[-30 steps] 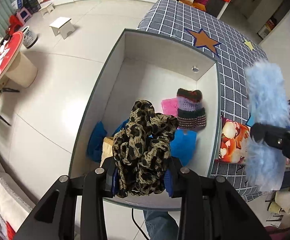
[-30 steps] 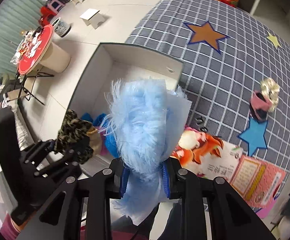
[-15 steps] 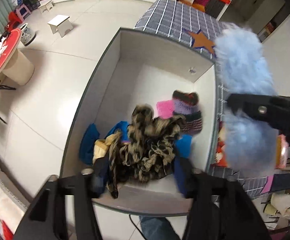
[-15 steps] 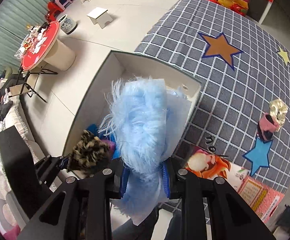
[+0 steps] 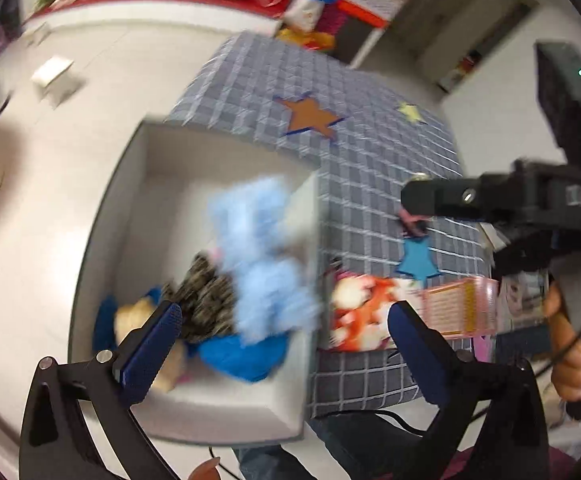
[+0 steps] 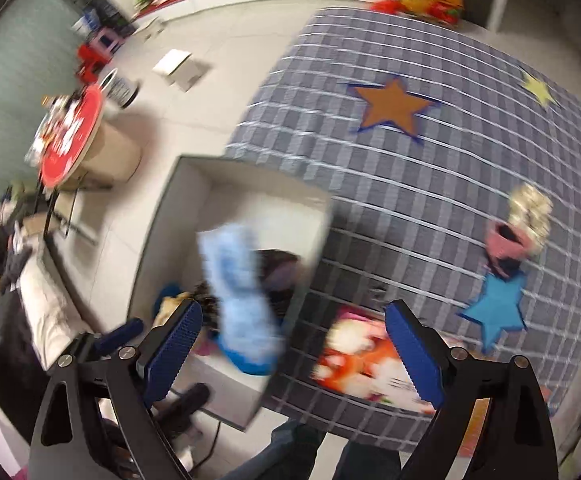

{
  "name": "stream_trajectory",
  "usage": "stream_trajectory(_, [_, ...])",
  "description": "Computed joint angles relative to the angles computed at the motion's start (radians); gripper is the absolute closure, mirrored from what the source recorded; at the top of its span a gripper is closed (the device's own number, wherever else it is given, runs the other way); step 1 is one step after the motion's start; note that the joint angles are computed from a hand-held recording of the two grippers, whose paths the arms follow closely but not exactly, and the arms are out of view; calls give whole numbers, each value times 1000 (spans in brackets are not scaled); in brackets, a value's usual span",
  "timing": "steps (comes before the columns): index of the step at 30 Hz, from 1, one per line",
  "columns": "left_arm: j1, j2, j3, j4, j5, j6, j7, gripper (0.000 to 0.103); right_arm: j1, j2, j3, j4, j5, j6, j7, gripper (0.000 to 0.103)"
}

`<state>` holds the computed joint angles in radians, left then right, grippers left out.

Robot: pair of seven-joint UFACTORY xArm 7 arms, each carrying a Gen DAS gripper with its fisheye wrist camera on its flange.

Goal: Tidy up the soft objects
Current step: 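Open both tools to drop the scarf and fluffy item into the box, then move the left tool to the pink-and-black sock while the right tool reaches the scrunchie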

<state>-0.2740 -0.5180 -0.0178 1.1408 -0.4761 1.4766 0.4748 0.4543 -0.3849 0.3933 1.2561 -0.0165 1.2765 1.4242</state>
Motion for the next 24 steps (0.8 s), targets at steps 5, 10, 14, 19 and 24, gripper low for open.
stream_trajectory(5, [-72,81,-90,109,1,-1,1,0,-22,-305,-26,-189,92,103,133,9])
stream_trajectory(10, [-153,191,-235,191,116,-69,-68,0,-76,-625,-31,-314,160,298,258,9])
stream_trajectory(14, [-228,317,-295,270,177,-62,-132,0,-109,-863,-47,-409,224,441,343,9])
stream_trajectory(19, [-347,529,-359,419,290,-50,-244,0,-138,-1092,-65,-514,310,549,397,9])
stream_trajectory(24, [-480,720,-366,555,390,-42,-343,0,-162,-1253,-101,-589,367,641,398,9])
